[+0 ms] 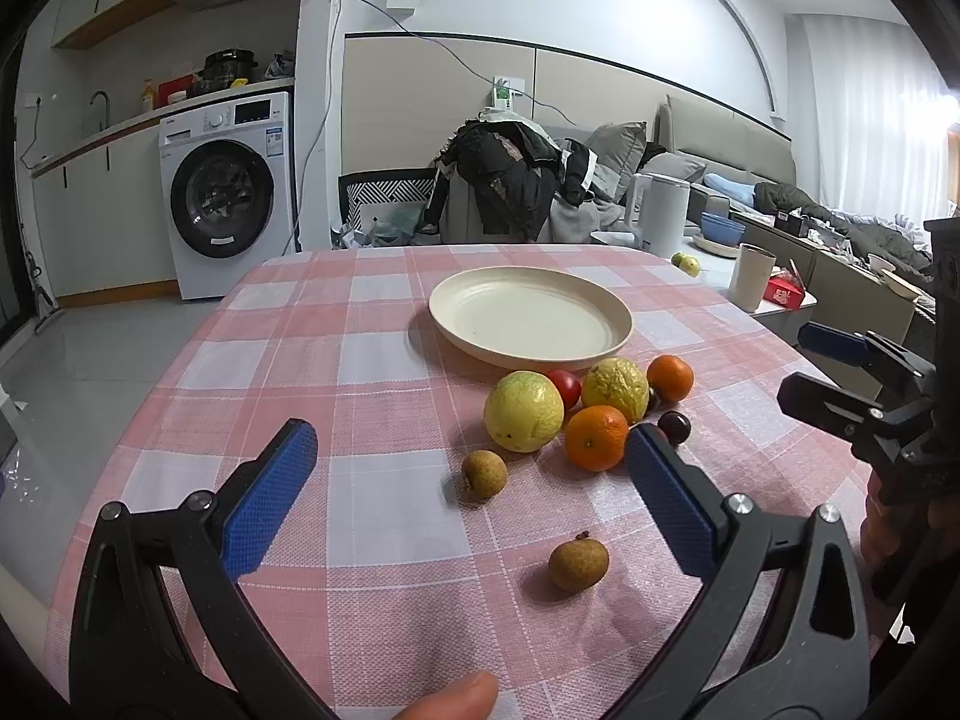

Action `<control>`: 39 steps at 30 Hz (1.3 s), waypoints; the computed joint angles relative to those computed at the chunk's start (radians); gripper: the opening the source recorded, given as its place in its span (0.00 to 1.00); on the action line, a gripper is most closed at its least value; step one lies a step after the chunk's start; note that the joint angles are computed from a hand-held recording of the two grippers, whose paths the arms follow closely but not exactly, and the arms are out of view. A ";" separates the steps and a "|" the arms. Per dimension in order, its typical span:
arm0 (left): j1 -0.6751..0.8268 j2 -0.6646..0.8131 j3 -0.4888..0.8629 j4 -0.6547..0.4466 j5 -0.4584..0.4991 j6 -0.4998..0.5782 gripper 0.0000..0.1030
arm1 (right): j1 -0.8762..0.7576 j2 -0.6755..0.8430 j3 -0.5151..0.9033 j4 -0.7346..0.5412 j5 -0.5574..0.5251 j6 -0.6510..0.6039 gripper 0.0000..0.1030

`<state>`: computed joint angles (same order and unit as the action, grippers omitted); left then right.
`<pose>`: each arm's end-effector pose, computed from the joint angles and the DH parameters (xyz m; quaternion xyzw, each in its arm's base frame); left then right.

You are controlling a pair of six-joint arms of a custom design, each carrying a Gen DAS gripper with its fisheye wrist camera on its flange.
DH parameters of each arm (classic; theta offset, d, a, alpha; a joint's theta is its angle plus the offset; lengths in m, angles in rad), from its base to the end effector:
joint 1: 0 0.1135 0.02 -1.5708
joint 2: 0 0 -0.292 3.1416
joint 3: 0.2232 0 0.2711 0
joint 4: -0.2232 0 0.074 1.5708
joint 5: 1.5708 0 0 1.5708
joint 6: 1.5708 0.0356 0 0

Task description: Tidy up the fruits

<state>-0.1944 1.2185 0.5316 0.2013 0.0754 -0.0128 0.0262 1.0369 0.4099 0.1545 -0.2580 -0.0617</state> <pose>0.2532 -0.0526 0.2152 0.0970 0.8505 -0.0855 0.5099 0.2169 0.0148 0.2090 -0.1042 0.8421 0.1005 0.5195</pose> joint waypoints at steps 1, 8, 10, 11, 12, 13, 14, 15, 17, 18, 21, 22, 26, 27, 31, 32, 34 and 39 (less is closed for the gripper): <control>-0.002 -0.001 0.001 -0.002 -0.002 -0.002 0.99 | 0.003 -0.001 0.001 -0.002 0.003 0.002 1.00; -0.001 -0.003 0.001 -0.003 0.000 -0.001 0.99 | 0.005 -0.005 0.001 -0.005 0.003 0.002 1.00; 0.001 -0.004 0.000 -0.003 0.002 0.000 0.99 | 0.006 -0.006 0.002 -0.007 0.004 0.003 1.00; -0.001 -0.006 0.000 -0.005 0.000 -0.001 0.99 | 0.006 -0.007 0.002 -0.008 0.005 0.003 1.00; -0.002 -0.008 -0.001 -0.006 0.000 -0.002 0.99 | 0.004 -0.005 0.001 -0.006 0.003 0.002 1.00; 0.004 -0.002 0.000 -0.001 0.006 0.000 0.99 | 0.006 -0.006 0.001 -0.007 0.005 0.002 1.00; 0.002 -0.004 -0.001 -0.003 0.004 -0.001 0.99 | 0.003 -0.005 0.001 -0.006 0.002 0.001 1.00; 0.006 -0.001 -0.001 0.001 0.008 0.000 0.99 | 0.002 -0.006 0.002 -0.007 0.001 0.001 1.00; 0.001 -0.005 0.000 -0.004 0.003 -0.002 0.99 | 0.003 -0.006 0.002 -0.007 0.001 0.001 1.00; 0.002 -0.006 -0.001 -0.004 0.004 -0.002 0.99 | 0.003 -0.006 0.002 -0.007 0.002 0.001 1.00; 0.007 -0.001 -0.001 0.002 0.009 0.001 0.99 | 0.001 -0.005 0.002 -0.007 0.000 0.000 1.00; 0.006 -0.003 -0.002 0.000 0.009 0.000 0.99 | 0.001 -0.005 0.002 -0.007 -0.001 0.000 1.00; 0.008 -0.002 -0.001 0.000 0.011 0.001 0.99 | 0.003 -0.007 0.002 -0.009 0.002 0.002 1.00; 0.008 -0.002 -0.001 0.000 0.011 0.000 0.99 | 0.002 -0.006 0.002 -0.008 0.001 0.000 1.00; 0.007 -0.003 -0.002 0.000 0.011 -0.001 0.99 | -0.001 -0.005 0.001 -0.007 -0.002 -0.001 1.00; 0.006 -0.005 -0.002 -0.002 0.009 -0.001 0.99 | 0.001 -0.006 0.002 -0.008 0.000 0.001 1.00; 0.008 -0.003 -0.002 0.001 0.011 0.000 0.99 | 0.001 -0.005 0.001 -0.007 0.000 0.000 1.00; 0.006 -0.007 -0.002 -0.005 0.009 -0.005 0.99 | -0.011 -0.014 -0.003 -0.013 -0.010 -0.003 1.00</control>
<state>-0.1882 1.2110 0.5298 0.1966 0.0848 -0.0174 0.0157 1.0233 0.4070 0.1419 -0.2684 -0.0648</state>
